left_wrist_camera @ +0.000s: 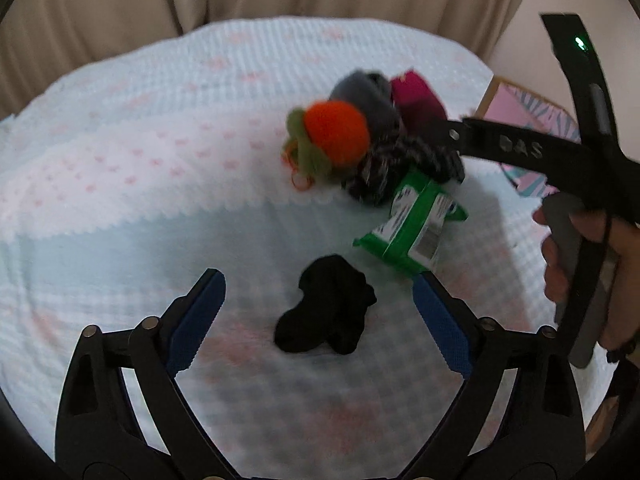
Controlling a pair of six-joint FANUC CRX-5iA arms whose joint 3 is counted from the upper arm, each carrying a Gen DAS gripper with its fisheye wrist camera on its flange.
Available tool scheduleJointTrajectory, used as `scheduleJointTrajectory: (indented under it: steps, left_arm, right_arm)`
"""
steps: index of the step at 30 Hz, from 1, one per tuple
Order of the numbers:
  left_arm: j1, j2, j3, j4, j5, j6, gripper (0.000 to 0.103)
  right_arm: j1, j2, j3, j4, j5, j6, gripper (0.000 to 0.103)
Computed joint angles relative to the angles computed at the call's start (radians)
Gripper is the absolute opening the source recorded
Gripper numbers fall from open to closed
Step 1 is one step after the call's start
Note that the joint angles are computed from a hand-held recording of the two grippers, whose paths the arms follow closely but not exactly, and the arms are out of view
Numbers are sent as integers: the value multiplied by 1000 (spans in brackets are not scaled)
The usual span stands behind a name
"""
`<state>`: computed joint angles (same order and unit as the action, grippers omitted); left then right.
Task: Organize soft objects
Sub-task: 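Grasp the black sock with left tool while right tool grasps the black patterned cloth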
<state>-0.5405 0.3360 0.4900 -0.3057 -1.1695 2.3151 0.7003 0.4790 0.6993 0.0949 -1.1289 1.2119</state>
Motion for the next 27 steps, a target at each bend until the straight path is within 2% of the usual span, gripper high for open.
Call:
scheduleJointTrajectory:
  steps: [3,7,10,11,12,14,16,17,19,21,27]
  left_arm:
    - [10,23,-13,27,26,-5,84]
    - [21,52,-15,53,40,-9,80]
    - [33,69,-17,85,37,-22,60]
    - [31,79,-5,80,21,-23,57]
    - [29,81,0,72,18,-23,56]
    - [26,89,16,62,1,-34,42]
    - [26,96,28,60,-13,-43,32]
    - [30,97,28,65,-12,-47,25]
    - [40,96,25,83,-7,-58,21]
    - [46,95,27,88,-8,-63,19]
    - [48,83,53,69,-13,-50,17]
  right_arm:
    - [-11,32,13,-16,4,10,103]
    - [-25,62,30,-48,13,25,103]
    - [-28,83,48,-68,8,41,100]
    - [-29,88,56,-75,4,48,97]
    - [-31,95,68,-90,-3,58,89]
    - [-33,118,105,-106,-36,65,74]
    - [-38,129,127,-138,-49,78,58]
    - [-38,134,135,-139,-53,80,54]
    - [-36,141,150,-148,-68,90,39]
    - [-35,146,163,-154,-79,94,33]
    - [-32,144,182,-143,-94,68,26]
